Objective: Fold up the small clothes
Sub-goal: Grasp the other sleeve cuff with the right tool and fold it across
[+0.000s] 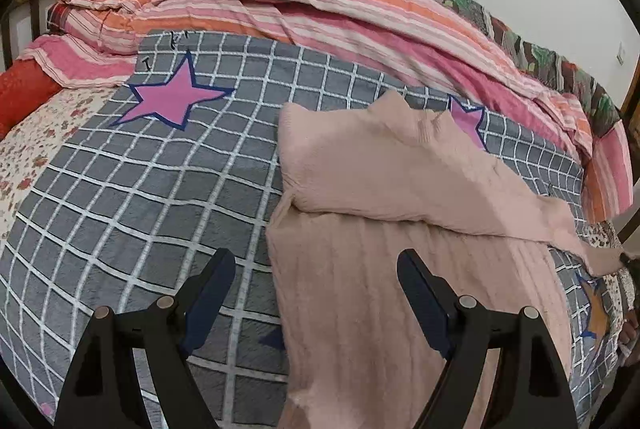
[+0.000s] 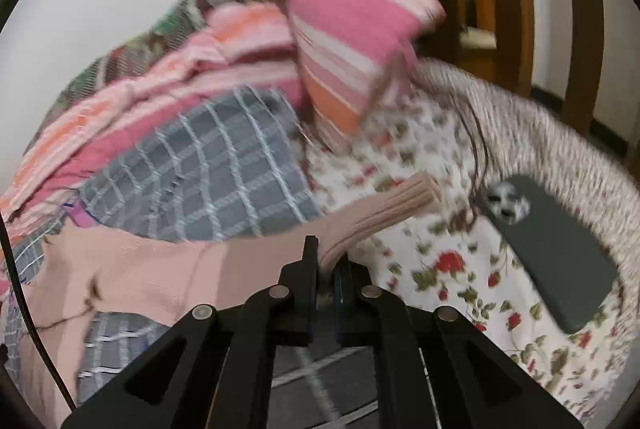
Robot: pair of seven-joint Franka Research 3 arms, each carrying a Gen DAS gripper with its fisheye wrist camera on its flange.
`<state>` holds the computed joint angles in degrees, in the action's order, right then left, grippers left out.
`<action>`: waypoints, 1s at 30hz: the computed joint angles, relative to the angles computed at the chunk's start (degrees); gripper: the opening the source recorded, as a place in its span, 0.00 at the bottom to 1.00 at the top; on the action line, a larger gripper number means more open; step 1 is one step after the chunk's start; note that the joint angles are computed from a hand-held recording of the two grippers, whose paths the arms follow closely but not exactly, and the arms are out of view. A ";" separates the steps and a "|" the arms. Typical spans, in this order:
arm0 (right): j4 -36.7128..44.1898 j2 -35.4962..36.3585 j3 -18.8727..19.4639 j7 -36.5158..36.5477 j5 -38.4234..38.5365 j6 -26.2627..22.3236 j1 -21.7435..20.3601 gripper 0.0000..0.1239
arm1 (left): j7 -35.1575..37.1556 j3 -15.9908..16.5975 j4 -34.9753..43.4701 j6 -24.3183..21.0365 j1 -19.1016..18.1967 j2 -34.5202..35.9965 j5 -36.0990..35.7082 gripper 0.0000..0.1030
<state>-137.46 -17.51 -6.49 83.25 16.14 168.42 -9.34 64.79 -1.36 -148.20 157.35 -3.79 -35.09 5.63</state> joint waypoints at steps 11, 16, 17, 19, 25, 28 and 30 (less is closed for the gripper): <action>8.16 -1.63 13.43 10.81 -15.04 -0.45 0.77 0.05 | 4.56 4.33 -2.48 -0.72 1.52 -4.70 -1.20 0.80; 15.98 2.01 16.57 15.06 -17.98 -3.82 7.54 0.05 | 7.69 7.01 -4.28 0.53 2.19 -6.16 -2.82 0.80; 18.19 3.58 17.24 15.66 -18.46 -4.48 9.33 0.05 | 8.25 7.55 -4.57 0.84 2.31 -6.37 -3.28 0.80; 22.00 6.70 17.44 15.30 -17.57 -5.34 13.49 0.05 | 9.57 8.83 -5.10 1.82 2.50 -6.56 -4.24 0.80; 29.98 18.33 17.71 12.22 -13.90 -6.24 24.67 0.05 | 12.91 10.90 -6.33 2.51 3.11 -6.44 -6.55 0.80; 31.64 22.21 17.21 11.49 -12.80 -7.84 28.19 0.05 | 15.53 12.56 -7.80 2.77 2.12 -7.37 -8.35 0.80; 33.01 25.04 16.30 12.58 -13.16 -8.98 30.47 0.05 | 16.65 12.94 -8.50 3.01 1.88 -7.90 -9.35 0.80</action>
<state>-104.45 7.53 9.80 95.83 2.99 159.44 21.13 81.44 11.58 -156.70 160.35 -1.91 -42.99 -3.72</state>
